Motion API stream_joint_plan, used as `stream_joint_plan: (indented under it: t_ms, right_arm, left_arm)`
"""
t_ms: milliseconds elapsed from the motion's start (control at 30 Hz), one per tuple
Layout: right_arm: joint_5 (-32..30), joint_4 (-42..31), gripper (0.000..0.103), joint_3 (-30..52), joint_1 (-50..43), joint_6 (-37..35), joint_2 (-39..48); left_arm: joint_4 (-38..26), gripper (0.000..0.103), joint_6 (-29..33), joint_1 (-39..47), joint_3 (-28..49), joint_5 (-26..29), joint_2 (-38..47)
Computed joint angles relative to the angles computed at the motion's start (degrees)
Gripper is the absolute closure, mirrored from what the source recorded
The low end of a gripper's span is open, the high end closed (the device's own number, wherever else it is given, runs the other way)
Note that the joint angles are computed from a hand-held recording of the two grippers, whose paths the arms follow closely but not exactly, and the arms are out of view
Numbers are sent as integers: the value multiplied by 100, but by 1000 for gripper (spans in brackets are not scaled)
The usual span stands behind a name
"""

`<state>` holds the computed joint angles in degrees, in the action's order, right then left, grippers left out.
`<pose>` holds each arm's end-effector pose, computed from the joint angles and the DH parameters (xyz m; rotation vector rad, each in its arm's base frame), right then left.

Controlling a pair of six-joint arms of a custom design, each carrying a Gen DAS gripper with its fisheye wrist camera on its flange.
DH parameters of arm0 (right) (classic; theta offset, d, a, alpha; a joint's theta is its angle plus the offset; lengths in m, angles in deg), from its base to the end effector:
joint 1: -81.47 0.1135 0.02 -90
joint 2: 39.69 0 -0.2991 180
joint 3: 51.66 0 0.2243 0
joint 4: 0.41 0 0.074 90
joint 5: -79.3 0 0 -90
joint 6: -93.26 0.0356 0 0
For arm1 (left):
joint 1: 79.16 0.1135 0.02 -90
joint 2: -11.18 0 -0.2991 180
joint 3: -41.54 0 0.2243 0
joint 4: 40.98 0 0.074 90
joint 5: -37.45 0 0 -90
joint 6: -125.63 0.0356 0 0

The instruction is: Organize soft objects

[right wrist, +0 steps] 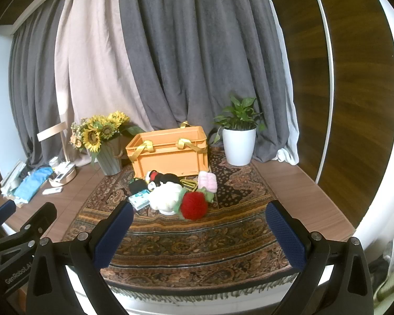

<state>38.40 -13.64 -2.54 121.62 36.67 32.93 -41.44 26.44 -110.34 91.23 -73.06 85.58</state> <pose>0.1812 0.1176 0.2513 0.3271 1.9480 -0.1262 0.2122 -0.1138 0.2622 0.1535 1.9758 -0.0971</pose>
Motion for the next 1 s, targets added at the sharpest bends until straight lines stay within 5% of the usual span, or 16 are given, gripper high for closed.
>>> stream_joint_plan:
  t_ms: [633,1000]
  right_arm:
    - [-165,301,1,-59,-10,78,299]
    - [-839,940,1,513,-786,-308,1460]
  left_arm:
    - [-94,0,-27,-148,-34,-122,49]
    - [212,0,622,833,782,1251,1242]
